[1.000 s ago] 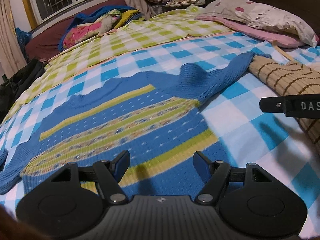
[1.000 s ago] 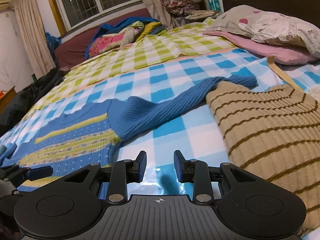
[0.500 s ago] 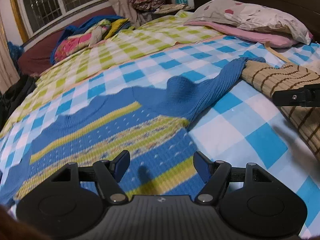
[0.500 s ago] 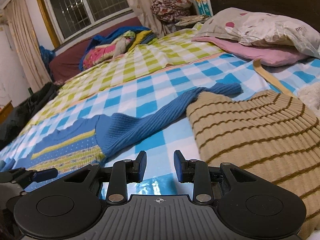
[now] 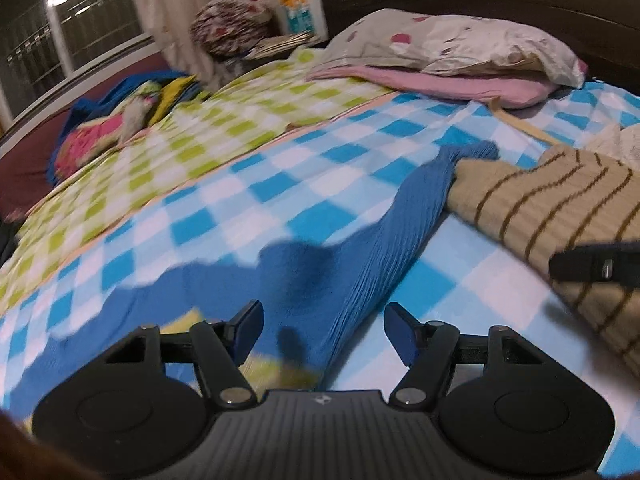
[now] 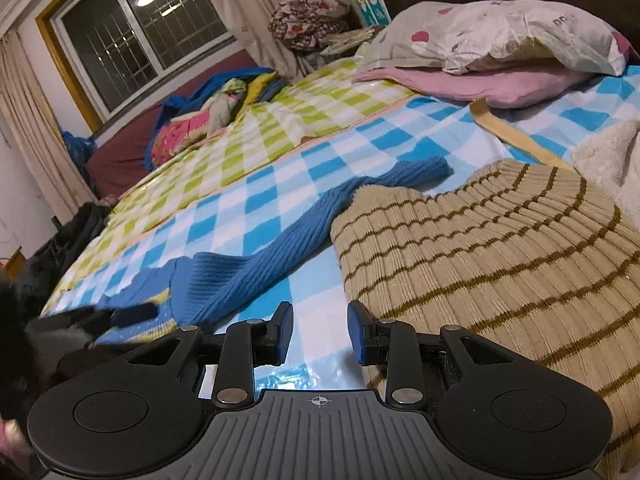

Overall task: Fold small clothes
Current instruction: 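Grasp the sweater sleeve cuff with the left gripper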

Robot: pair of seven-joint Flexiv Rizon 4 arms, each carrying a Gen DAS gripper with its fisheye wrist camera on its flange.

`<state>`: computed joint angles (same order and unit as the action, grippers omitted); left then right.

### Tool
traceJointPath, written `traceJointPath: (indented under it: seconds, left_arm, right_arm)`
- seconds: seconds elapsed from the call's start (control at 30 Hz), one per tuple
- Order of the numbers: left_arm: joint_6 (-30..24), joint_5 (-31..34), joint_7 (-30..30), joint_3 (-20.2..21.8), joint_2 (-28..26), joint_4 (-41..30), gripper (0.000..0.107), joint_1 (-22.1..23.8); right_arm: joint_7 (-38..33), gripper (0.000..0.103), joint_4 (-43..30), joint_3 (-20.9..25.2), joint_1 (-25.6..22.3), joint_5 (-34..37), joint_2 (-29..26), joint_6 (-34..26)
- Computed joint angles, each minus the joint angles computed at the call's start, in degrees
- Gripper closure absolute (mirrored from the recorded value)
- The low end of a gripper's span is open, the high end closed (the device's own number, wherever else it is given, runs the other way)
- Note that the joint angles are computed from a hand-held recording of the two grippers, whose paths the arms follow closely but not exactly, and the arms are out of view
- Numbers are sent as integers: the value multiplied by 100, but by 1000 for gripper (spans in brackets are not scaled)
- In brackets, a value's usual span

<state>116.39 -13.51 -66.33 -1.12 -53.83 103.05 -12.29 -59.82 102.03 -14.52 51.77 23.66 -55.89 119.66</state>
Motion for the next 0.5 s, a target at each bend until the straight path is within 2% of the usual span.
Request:
traceJointPath:
  seconds: [0.2, 0.27, 0.5]
  left_arm:
    - [-848, 337, 156, -644, -237, -978, 39, 401]
    - [-1137, 337, 173, -727, -369, -1388, 39, 385]
    - [-2377, 22, 74, -212, -897, -2793, 39, -193]
  right_arm:
    - [-3, 73, -107, 14, -14, 78, -102, 120]
    - [-27, 73, -110, 53, -41, 94, -113, 174]
    - [-179, 73, -90, 371, -309, -29, -110, 407]
